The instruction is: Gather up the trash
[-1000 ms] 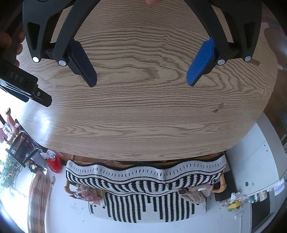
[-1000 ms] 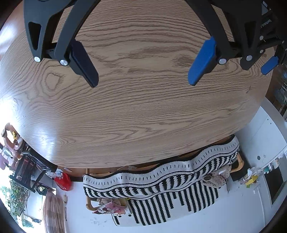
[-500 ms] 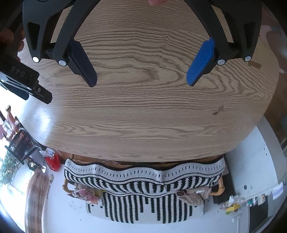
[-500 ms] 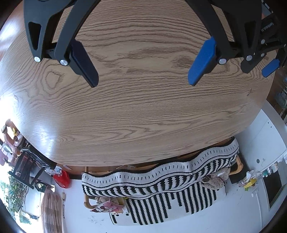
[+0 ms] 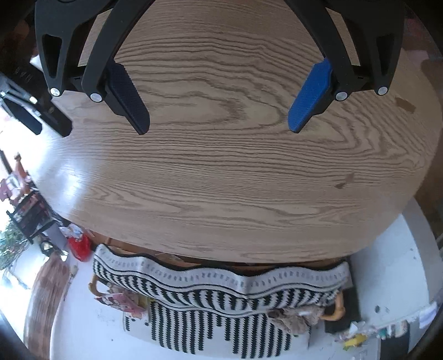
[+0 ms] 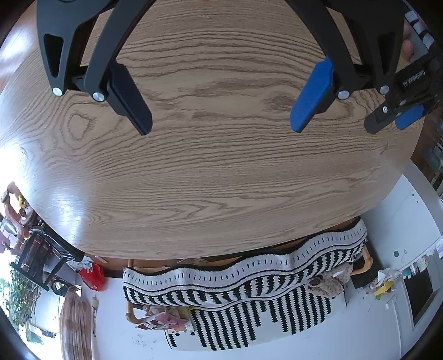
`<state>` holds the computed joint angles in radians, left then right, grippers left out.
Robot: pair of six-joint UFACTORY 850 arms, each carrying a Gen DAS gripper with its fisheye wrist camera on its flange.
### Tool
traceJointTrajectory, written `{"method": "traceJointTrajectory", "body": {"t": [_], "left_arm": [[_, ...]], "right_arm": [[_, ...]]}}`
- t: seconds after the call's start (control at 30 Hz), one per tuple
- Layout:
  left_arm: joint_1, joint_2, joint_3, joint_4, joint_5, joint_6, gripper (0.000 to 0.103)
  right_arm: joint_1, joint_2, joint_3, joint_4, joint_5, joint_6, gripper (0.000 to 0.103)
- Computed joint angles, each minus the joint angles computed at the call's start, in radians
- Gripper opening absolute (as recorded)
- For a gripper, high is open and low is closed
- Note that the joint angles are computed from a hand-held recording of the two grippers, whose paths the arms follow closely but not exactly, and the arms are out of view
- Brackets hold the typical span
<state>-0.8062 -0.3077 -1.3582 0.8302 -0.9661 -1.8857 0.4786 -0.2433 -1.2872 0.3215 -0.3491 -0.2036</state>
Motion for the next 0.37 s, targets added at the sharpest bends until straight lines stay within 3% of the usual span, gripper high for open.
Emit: {"method": "traceJointTrajectory", "body": {"t": [0.1,0.27,0.37], "left_arm": [[0.009,-0.011,-0.008,-0.001,0.014,0.012,0.097],[0.001,-0.081,-0.088,-0.003,-0.091,0.122,0.097],[0.013,-0.083,-0.093,-0.026,-0.054,0.172,0.097]], "right_arm": [[0.002,0.002,0.005,-0.041,0.004,0.033,0.096],[0.002,-0.012,-0.006,-0.089,-0.008,0.08,0.096],[0.0,-0.022,-0.018,-0.081,-0.015,0.092,0.096]]}}
